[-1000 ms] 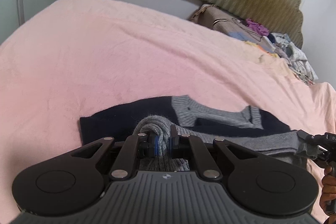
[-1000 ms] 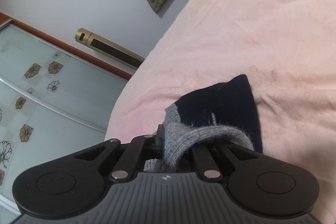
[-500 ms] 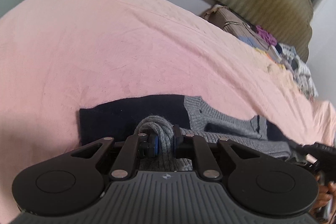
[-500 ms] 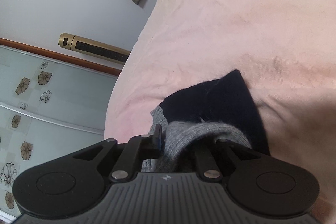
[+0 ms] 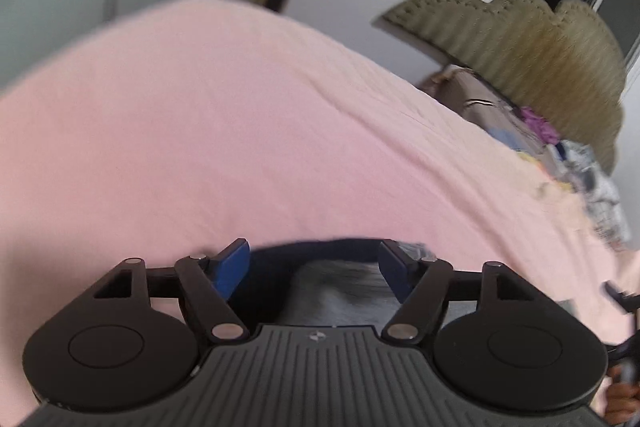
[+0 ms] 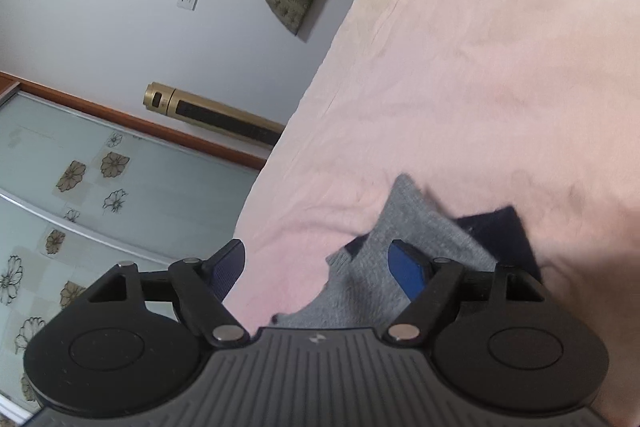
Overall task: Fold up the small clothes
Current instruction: 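Open both grippers to release the hem and withdraw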
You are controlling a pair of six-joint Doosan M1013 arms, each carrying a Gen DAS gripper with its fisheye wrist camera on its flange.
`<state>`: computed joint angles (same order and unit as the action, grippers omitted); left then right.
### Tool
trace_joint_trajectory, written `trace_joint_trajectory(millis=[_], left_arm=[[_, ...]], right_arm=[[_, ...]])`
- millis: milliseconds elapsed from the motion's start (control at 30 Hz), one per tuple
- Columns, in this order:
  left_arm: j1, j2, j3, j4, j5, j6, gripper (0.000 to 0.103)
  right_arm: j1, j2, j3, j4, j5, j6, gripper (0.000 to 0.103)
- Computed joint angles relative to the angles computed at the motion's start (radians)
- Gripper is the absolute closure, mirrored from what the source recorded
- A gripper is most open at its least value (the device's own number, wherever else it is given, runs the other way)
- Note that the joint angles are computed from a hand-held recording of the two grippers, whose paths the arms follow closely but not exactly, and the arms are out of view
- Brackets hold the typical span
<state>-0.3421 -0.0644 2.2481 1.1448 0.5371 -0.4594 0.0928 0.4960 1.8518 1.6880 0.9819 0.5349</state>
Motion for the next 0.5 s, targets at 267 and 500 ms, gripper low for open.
trace_joint_trajectory(millis=[267,500], left_arm=[[-0.106,-0.049,0.033,0.030,0.097,0.164,0.020],[-0.205,0.095,-0.026,0.075,0.344,0.403,0.009]], right_arm=[[0.016,-0.137,0.100,-0.086,-0.190,-0.226,0.022],[0.007,-0.227,0.194,-0.152,-0.279,-0.311,0.022]])
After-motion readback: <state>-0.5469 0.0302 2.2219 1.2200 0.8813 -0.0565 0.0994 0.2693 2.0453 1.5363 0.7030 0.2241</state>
